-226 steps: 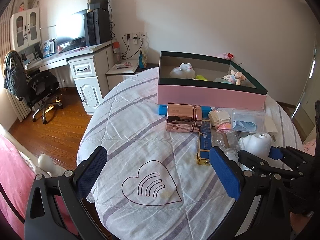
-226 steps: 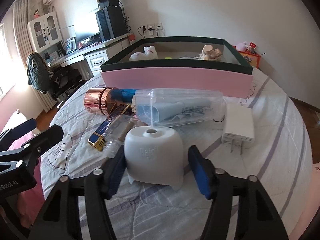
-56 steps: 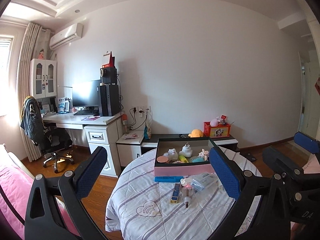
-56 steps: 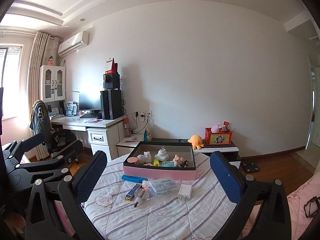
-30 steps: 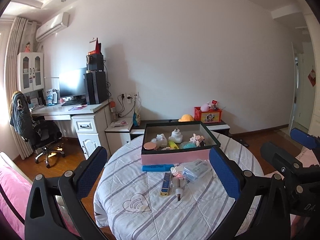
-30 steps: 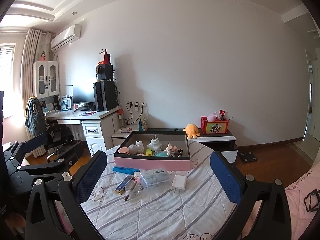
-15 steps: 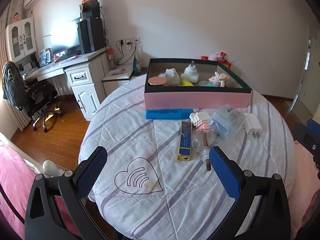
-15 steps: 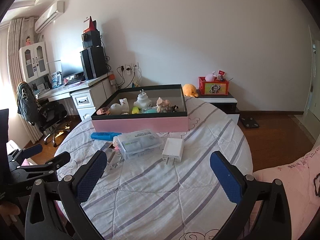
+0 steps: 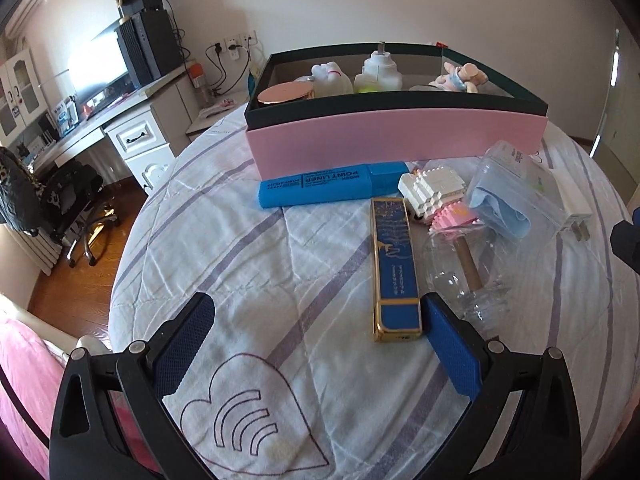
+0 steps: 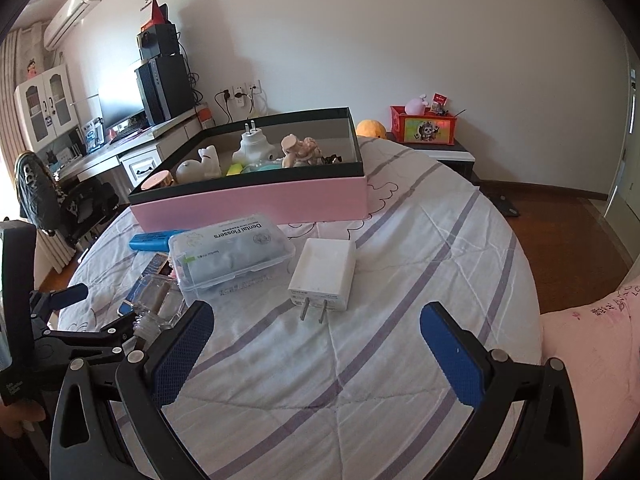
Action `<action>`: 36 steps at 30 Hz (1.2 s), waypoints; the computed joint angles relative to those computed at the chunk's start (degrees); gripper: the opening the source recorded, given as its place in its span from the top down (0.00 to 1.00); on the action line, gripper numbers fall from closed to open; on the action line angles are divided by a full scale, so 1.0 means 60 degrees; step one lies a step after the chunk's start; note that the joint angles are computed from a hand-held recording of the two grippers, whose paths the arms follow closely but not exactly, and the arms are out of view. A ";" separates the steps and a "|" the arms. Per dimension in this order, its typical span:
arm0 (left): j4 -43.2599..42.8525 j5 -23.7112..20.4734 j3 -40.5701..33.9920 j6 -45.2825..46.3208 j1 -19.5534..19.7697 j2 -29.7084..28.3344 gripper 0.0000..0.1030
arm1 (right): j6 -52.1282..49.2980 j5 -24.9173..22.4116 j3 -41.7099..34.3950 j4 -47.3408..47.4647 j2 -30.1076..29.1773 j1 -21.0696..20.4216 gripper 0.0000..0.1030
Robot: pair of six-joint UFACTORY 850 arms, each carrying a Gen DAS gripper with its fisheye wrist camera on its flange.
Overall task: Organize rigid objects
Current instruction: 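Grasp the blue-gold tube with the left gripper while the right grasps the white charger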
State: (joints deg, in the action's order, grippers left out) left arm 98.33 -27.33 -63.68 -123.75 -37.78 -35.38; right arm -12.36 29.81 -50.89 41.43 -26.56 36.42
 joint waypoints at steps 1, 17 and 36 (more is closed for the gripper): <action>-0.0004 0.0053 -0.0110 0.0107 0.0036 -0.0061 0.04 | -0.0038 -0.0034 -0.0073 0.0004 -0.0076 -0.0045 0.00; 0.2440 0.0598 -0.0072 -0.1943 0.0215 -0.0072 0.80 | -0.3526 -0.1203 -0.1717 0.2903 -0.1182 -0.0518 0.00; 0.3250 -0.0368 0.0951 -0.3537 -0.0268 0.0840 0.83 | 0.0161 -0.0692 -0.0878 -0.0960 -0.0631 -0.0392 0.60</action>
State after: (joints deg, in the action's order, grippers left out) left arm 117.83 -29.54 -57.97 -144.97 -39.39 -30.34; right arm -11.39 25.66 -56.16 35.67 -30.35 34.06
